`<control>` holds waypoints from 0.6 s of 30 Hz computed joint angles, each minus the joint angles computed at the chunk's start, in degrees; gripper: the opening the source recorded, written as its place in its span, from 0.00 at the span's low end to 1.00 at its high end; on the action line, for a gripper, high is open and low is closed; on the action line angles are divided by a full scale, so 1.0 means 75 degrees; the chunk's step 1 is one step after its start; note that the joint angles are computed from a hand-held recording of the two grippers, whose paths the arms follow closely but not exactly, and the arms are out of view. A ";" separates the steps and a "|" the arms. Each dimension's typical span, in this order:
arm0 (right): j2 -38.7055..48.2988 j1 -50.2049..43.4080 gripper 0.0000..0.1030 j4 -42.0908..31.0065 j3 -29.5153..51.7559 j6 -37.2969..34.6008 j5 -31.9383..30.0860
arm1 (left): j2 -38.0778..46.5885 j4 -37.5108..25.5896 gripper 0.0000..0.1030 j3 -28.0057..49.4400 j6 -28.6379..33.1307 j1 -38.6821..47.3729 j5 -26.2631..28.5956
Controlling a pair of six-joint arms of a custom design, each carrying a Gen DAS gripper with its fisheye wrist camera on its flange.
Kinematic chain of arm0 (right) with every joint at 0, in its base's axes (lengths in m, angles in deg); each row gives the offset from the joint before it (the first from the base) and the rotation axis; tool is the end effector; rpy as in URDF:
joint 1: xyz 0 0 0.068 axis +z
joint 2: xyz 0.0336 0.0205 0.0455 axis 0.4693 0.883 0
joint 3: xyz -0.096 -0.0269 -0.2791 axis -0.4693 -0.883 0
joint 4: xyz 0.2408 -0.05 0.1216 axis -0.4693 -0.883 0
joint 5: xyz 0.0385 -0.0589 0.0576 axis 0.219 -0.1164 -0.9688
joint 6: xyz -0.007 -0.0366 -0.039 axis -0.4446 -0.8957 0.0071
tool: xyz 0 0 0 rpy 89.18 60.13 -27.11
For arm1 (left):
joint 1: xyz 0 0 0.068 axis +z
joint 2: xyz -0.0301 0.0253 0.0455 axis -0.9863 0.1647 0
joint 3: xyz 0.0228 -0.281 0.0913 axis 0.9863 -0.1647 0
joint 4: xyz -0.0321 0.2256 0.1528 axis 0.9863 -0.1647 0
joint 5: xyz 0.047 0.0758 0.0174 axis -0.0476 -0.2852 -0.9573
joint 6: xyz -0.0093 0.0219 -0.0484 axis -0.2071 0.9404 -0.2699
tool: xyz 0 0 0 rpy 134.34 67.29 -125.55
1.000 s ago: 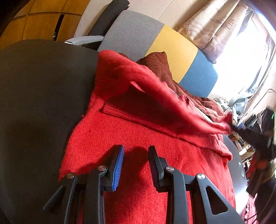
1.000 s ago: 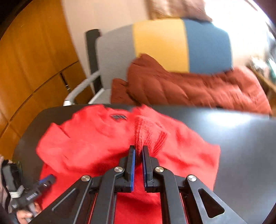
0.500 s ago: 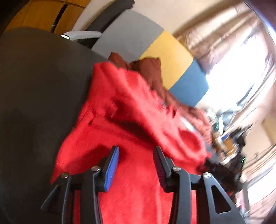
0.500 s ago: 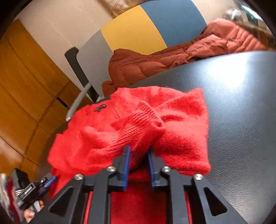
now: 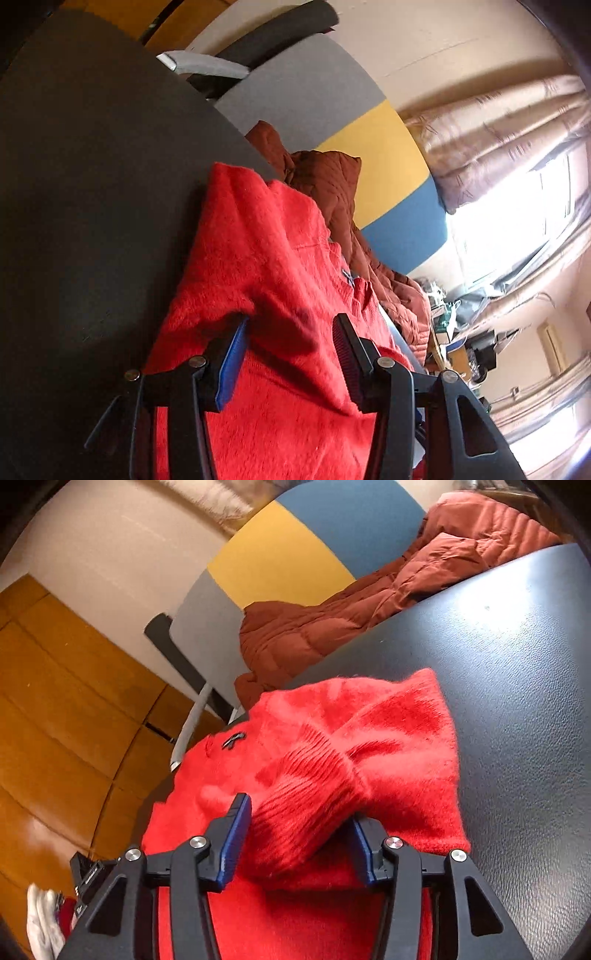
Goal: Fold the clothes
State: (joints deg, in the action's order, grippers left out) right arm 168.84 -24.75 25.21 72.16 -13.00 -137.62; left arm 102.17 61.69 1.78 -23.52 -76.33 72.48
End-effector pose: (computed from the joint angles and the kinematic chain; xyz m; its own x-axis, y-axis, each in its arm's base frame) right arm 0.1322 -0.1293 0.0710 -0.4960 0.6994 -0.5146 0.2923 0.6926 0.6595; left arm 0.3336 -0.0034 0.0410 -0.8901 -0.2064 -0.4063 0.2003 0.6236 -0.7556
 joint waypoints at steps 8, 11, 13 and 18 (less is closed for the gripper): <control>-0.1575 0.0479 0.08 0.0006 -0.0427 0.0154 0.1655 | -0.0241 0.0168 0.30 -0.0308 0.0708 -0.0324 -0.1189; -0.1965 0.0537 0.08 -0.0182 -0.0624 -0.0259 0.2136 | -0.0347 0.0184 0.29 -0.0521 0.1162 -0.0429 -0.1545; -0.1619 0.0392 0.08 -0.0139 -0.0631 -0.0548 0.2042 | -0.0428 0.0233 0.29 -0.0676 0.1408 -0.0478 -0.1731; -0.1405 -0.0641 0.30 -0.0762 -0.0478 -0.1360 0.1163 | -0.0816 -0.0076 0.29 -0.0865 0.1843 -0.0274 -0.1649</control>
State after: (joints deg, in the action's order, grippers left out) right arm 158.30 -29.56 19.49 68.57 -23.21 -128.90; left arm 96.05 61.12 -4.71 -9.70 -78.39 60.11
